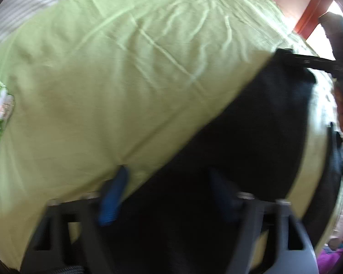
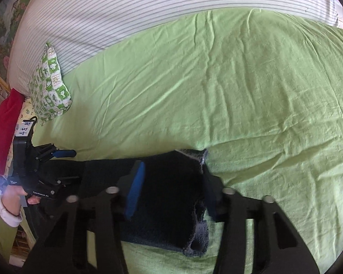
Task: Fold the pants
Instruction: 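Grasp the pants leg cuff with the right gripper while the left gripper grasps the other cuff, then lift both cuffs and carry them toward the waistband with both grippers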
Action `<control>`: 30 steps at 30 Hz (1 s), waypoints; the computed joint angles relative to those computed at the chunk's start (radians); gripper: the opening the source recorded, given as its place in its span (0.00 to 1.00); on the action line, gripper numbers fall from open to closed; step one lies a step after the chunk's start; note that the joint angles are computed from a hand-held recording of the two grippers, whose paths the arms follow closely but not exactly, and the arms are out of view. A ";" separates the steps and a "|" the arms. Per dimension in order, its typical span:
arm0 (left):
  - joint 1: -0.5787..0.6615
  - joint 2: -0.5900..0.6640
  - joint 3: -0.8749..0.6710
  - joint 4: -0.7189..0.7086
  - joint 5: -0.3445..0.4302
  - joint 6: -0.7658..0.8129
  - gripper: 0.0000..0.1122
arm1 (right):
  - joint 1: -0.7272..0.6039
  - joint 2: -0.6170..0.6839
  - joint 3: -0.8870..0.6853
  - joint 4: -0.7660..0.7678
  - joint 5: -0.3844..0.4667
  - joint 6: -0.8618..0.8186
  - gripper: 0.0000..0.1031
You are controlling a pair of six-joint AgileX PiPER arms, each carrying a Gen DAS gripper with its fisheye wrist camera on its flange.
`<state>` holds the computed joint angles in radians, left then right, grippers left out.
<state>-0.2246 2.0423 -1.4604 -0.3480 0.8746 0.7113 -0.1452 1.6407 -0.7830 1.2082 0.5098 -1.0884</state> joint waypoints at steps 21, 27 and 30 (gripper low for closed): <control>0.021 -0.574 0.518 -0.237 -0.037 0.100 0.04 | -0.203 -0.469 0.367 0.090 0.193 -0.220 0.11; 0.045 -0.739 0.674 -0.311 -0.013 0.139 0.04 | -0.371 -0.634 0.480 0.004 0.334 -0.252 0.11; 0.029 -0.808 0.740 -0.342 -0.012 0.135 0.04 | -0.468 -0.691 0.516 -0.035 0.410 -0.277 0.11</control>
<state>-0.1959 1.2342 -0.7208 -0.6896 0.8629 0.8464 -0.6127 0.9493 -0.2667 1.1734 0.9197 -1.3658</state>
